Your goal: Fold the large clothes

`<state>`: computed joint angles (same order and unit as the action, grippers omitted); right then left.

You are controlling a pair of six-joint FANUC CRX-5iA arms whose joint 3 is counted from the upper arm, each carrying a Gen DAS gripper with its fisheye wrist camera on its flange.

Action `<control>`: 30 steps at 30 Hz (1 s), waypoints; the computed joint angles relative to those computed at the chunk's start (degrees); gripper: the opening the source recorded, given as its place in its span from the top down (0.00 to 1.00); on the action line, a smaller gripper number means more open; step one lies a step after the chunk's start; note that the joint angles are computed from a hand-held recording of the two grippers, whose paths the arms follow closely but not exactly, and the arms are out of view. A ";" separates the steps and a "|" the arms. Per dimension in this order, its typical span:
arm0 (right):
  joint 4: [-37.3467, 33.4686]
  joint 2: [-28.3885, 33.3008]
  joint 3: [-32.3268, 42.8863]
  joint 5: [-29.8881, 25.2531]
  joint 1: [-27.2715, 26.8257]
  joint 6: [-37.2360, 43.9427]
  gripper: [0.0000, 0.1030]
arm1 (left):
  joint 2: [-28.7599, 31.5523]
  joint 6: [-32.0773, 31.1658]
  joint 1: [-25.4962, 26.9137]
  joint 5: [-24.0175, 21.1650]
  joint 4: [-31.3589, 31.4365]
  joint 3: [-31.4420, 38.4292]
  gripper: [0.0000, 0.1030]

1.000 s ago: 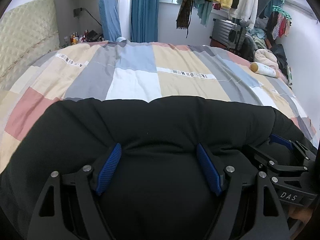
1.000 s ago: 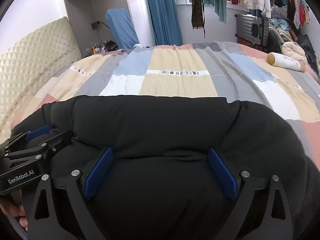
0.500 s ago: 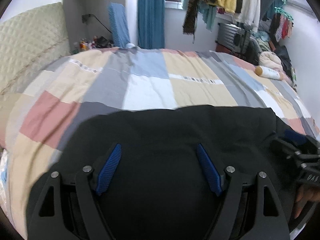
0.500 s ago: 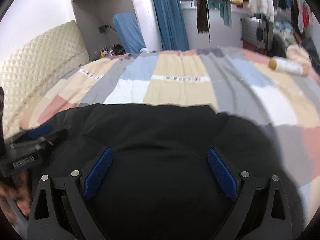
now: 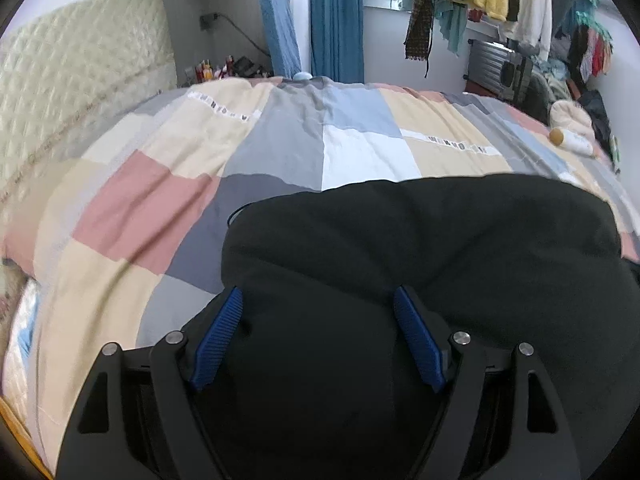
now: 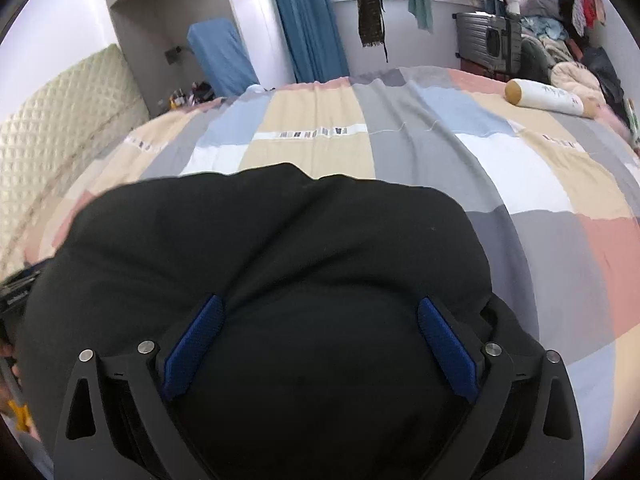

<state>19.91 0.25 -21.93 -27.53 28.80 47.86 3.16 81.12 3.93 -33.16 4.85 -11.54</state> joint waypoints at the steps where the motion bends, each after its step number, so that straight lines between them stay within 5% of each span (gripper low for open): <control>1: 1.62 0.36 -0.29 0.41 0.11 -1.28 0.03 | 0.20 0.51 -0.37 -0.07 -0.98 0.43 0.24; 8: -0.66 -1.19 -0.19 -0.89 -0.07 -1.19 0.03 | -0.88 -0.41 -0.01 -2.75 -0.46 1.31 0.23; 14: 4.82 -8.03 -2.25 -2.19 2.55 -7.52 0.01 | -7.14 -7.10 0.49 -4.40 8.62 -0.76 0.18; 18: 11.52 -13.79 -2.49 -5.75 6.20 -11.69 0.00 | -11.74 -6.42 -0.32 -6.79 9.18 0.62 0.16; 21: 14.93 -17.77 -1.77 -8.51 8.90 -13.21 0.00 | -16.10 -10.45 0.91 -9.66 16.39 0.01 0.08; 25: 21.33 -23.03 -1.06 -13.92 14.22 -17.00 0.00 | -22.51 -9.03 0.84 -9.95 13.33 0.46 0.01; 30: 28.53 -29.74 -1.65 -19.94 22.87 -21.23 0.00 | -29.52 -11.40 3.59 -14.33 16.69 0.13 0.00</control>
<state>48.44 -29.49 -23.58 -47.47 51.67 26.63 -26.36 69.73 7.53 -47.49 21.54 -11.41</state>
